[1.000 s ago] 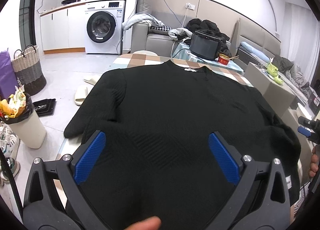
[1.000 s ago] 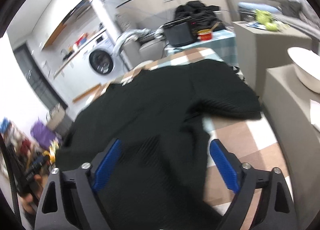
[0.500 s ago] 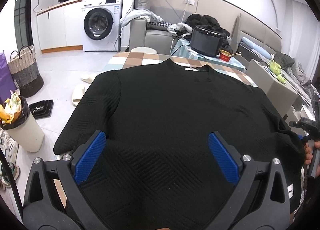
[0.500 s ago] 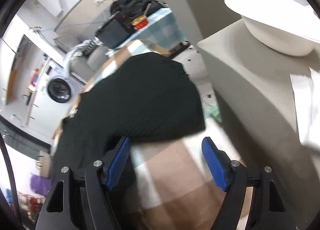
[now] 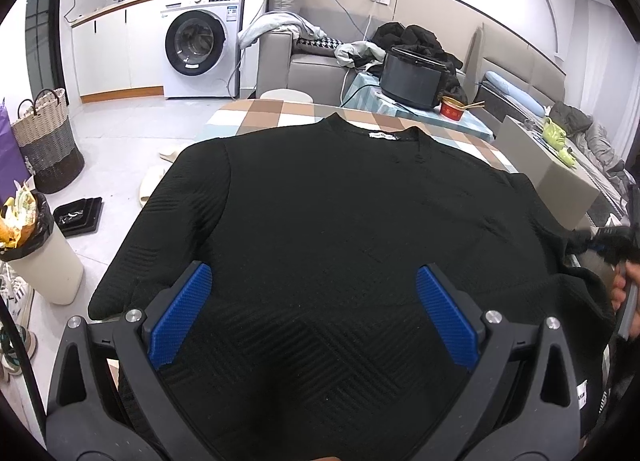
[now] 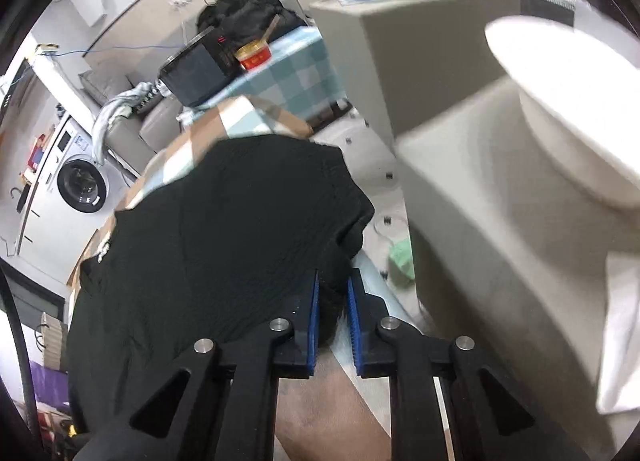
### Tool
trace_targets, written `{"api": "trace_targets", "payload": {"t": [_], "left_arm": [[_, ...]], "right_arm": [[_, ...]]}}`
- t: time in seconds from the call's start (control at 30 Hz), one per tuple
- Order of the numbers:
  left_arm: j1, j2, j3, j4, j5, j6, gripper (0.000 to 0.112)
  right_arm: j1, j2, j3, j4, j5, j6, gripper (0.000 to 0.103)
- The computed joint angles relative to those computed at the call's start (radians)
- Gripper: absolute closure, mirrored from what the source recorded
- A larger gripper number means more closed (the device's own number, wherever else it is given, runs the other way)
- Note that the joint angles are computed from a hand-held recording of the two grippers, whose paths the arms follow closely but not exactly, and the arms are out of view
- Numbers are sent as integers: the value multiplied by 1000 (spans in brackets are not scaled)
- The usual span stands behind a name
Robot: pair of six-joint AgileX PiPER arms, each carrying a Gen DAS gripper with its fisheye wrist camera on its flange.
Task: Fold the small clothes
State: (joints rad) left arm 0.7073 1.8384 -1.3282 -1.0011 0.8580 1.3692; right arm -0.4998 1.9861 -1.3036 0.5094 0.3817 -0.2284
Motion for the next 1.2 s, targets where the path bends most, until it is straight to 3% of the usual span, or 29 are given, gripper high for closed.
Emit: {"api": "trace_targets", "payload": {"t": [0.13,0.23,0.3,0.4,0.47,0.5,0.53,0.57,0.67,0.73,0.83,1.03,1.2], "left_arm": [[15,19,-15,-10,15,5,10],[26,32,-31,-13,23,3,10],[39,41,-42,-15,27,2,10],[52,52,-58,-18,29,-11,10],[62,62,-74,-14,32,-27,10],[68,69,-83,-12,36,-35,10],[75,77,-96,-6,41,-49,10],[84,89,-113,1,44,-65,10],[113,126,-172,25,53,-118,10],[137,166,-233,40,72,-174,10],[173,223,-320,65,79,-251,11],[265,368,-540,133,115,-458,11],[321,618,-936,239,282,-696,28]], "right_arm": [[32,-51,-14,231,-19,-323,91],[81,-45,-92,456,88,-623,91],[130,-27,-149,507,173,-739,91],[218,71,-301,382,377,-678,91],[283,138,-383,233,455,-550,82],[299,150,-393,199,467,-519,68],[307,159,-390,196,472,-522,55],[310,154,-363,204,453,-530,53],[300,156,-345,207,414,-513,53],[296,189,-383,136,406,-413,53],[301,326,-532,2,515,-201,54],[277,204,-391,150,415,-319,52],[262,106,-239,247,357,-422,51]]}}
